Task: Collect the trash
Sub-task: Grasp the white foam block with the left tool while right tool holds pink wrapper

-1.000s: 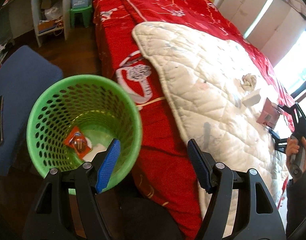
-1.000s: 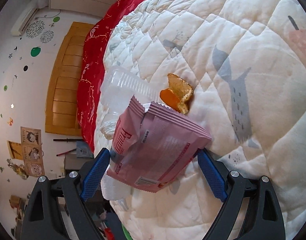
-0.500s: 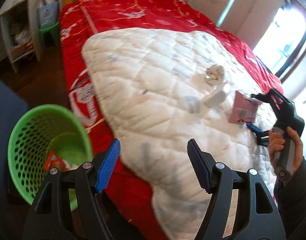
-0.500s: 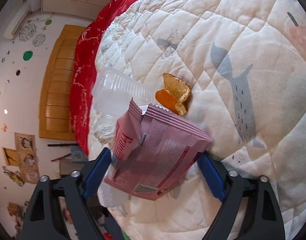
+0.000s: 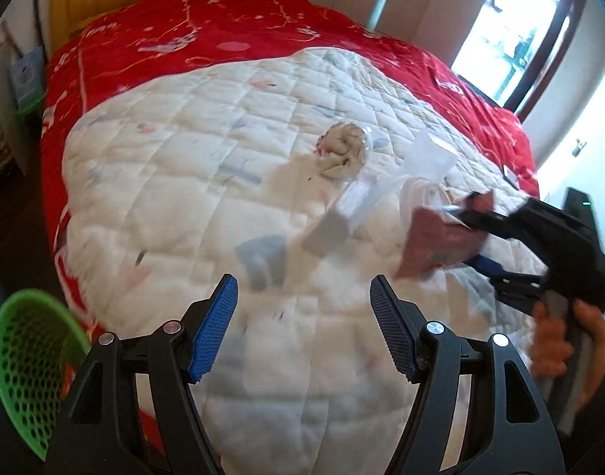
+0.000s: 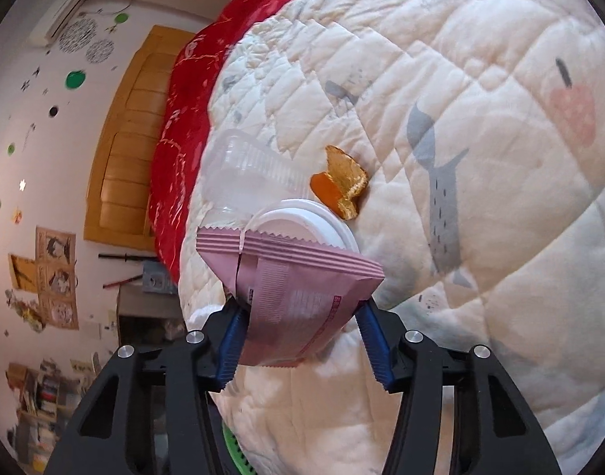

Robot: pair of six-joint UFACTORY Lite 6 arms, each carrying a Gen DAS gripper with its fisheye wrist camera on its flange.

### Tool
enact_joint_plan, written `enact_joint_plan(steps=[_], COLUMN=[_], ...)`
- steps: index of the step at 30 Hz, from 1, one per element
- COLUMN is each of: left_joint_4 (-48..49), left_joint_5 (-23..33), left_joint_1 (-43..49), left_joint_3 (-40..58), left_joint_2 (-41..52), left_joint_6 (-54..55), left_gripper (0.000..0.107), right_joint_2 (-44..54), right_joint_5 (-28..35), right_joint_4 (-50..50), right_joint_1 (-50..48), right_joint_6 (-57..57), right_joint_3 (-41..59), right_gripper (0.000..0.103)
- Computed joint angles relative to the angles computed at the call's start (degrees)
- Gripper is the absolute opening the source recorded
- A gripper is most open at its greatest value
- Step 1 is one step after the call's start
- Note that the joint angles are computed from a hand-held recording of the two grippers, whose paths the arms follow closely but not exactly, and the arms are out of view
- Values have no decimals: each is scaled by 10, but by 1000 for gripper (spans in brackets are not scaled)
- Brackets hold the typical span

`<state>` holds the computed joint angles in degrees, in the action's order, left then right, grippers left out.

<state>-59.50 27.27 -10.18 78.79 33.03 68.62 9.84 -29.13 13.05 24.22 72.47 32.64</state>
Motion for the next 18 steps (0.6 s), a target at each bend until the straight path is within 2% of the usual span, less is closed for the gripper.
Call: enact_joint_plan(steps=[3,9,12,16,18], left_joint_4=[21,21,13,8,-3], left_joint_5=[-10,6,12,17,19], left_joint_1=[-27,-47,-53,-54,-51], left_joint_3=[52,134,160,168,162], left_joint_2=[43,111,138,149,146], left_joint_6=[-32,-47,-42,-37,-28], left_gripper=[69,67,57,34,33], right_joint_2=[-33,-95,-124,-169,-184], right_joint_5=[8,28,48,73,75], right_joint_4=[7,24,57,181,235], right_joint_1=[1,5,10,38,54], right_joint_6=[-30,-76,-127,-264,-318], right_joint_3=[-20,-57,-69,-81,-86], right_gripper=[50,50,50,50,50])
